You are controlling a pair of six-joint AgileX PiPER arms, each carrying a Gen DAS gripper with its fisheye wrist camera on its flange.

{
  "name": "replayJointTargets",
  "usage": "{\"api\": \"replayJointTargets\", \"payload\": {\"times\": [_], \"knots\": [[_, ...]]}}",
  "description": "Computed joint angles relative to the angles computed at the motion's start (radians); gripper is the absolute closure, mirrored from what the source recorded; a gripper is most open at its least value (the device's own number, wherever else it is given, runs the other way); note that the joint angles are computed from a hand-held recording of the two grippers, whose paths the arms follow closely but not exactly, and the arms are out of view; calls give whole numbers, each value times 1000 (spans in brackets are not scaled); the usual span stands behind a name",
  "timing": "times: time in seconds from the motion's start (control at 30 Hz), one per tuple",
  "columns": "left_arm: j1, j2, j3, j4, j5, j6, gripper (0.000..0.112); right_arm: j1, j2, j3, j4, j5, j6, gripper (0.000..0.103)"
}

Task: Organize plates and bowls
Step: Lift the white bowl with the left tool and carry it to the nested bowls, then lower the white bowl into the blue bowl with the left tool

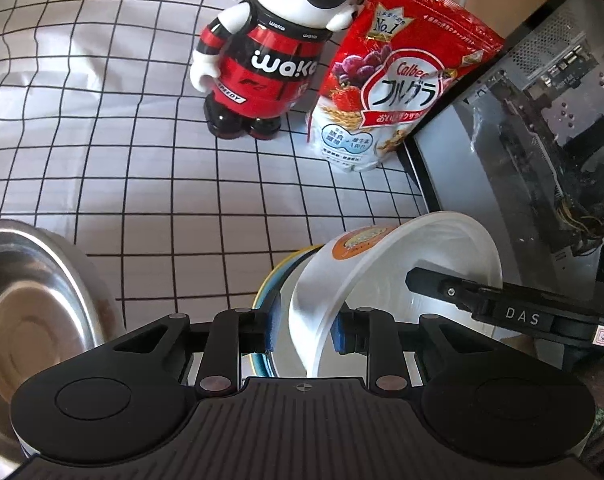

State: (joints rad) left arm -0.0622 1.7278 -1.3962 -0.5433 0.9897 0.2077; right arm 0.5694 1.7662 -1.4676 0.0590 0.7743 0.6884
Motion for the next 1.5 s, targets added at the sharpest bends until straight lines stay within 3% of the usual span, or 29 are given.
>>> {"api": "replayJointTargets", "payload": {"times": [0.47,0.83,1.0,1.1,1.27,1.37,1.5], "knots": [[60,-34,93,-71,82,88,86,37,-90,104,74,15,-81,64],[64,-46,-6,-90,99,55,86,33,-118,54,25,3,-44,64],[21,-64,56,1,40,25,86,57,-96,58,-34,26,-9,64],[-15,-104,148,46,-73,13,86,75,-77,52,-85,53,26,64],[-47,-159,310,-5,-237,-14,85,82,-37,33,-82,99,20,64],[-40,-173,361,-57,-280,12,85,92,-14,17,-92,124,24,64],[-12,-179,381,-120,-276,57,85,104,18,-14,-112,150,40,64]]}}
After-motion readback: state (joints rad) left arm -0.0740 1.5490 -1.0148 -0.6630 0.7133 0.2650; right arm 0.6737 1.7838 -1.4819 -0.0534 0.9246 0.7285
